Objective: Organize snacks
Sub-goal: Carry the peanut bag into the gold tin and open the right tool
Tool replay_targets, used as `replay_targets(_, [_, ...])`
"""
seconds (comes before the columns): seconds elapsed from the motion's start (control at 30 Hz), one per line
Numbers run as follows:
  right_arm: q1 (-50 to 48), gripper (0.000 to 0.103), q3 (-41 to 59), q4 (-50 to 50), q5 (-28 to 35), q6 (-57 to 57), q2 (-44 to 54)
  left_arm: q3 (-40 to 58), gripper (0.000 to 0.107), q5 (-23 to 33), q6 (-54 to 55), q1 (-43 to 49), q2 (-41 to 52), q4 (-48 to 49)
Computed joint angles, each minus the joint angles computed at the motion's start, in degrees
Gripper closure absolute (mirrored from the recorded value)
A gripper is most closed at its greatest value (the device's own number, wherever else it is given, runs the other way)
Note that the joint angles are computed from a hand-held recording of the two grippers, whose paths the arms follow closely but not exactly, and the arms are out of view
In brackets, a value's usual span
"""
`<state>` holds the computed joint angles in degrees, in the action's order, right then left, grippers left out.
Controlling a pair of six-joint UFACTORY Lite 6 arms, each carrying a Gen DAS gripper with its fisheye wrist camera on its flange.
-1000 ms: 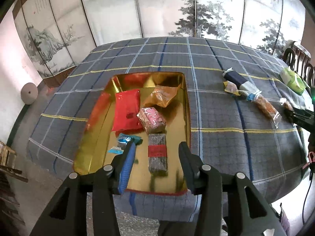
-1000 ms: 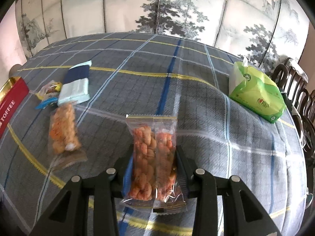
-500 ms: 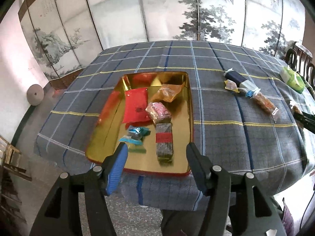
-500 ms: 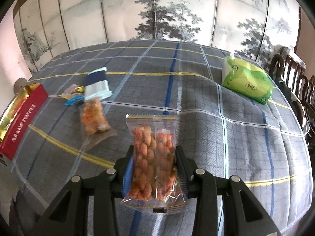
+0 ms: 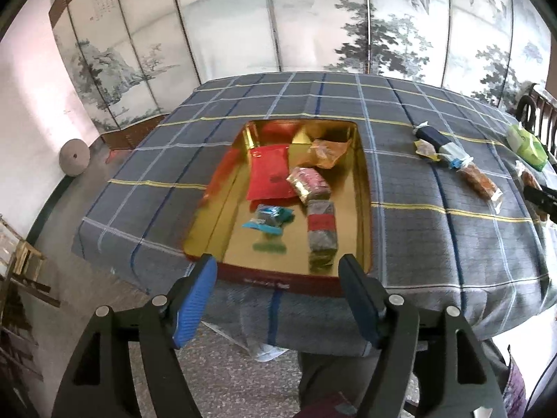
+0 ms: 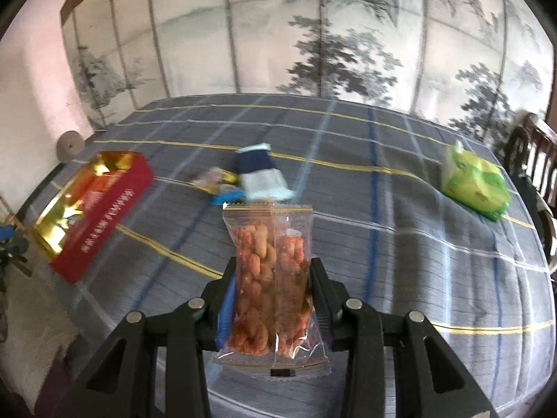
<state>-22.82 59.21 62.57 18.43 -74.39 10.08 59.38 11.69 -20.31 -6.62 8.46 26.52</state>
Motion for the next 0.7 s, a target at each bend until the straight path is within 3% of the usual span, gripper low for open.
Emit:
replay_targets(0.17, [7.33,0.064,1.78,-3.55,0.15,6.67,-0.57,-1.88,0.037,-0.77,-6.27,2.32,-0.75,7.08])
replay_targets(0.33, [15.15,0.064,6.71,-7.79,0.68,14.83,2.16,-2.89,0.037,-1.63,-5.66,4.92,-1.03,6.76])
replay_targets(0.53, [23.88,0.064,17.15,-13.67,2.46,25.69,10.19,-3.48,0.037,-2.57,-5.59,7.82,-1.14,7.63])
replay_targets(0.7, [29.57,0.064,31.84,-19.73,6.75,36.19,21.76,-4.16,0.037,-3.32,-6.17,9.90,-1.49,9.56])
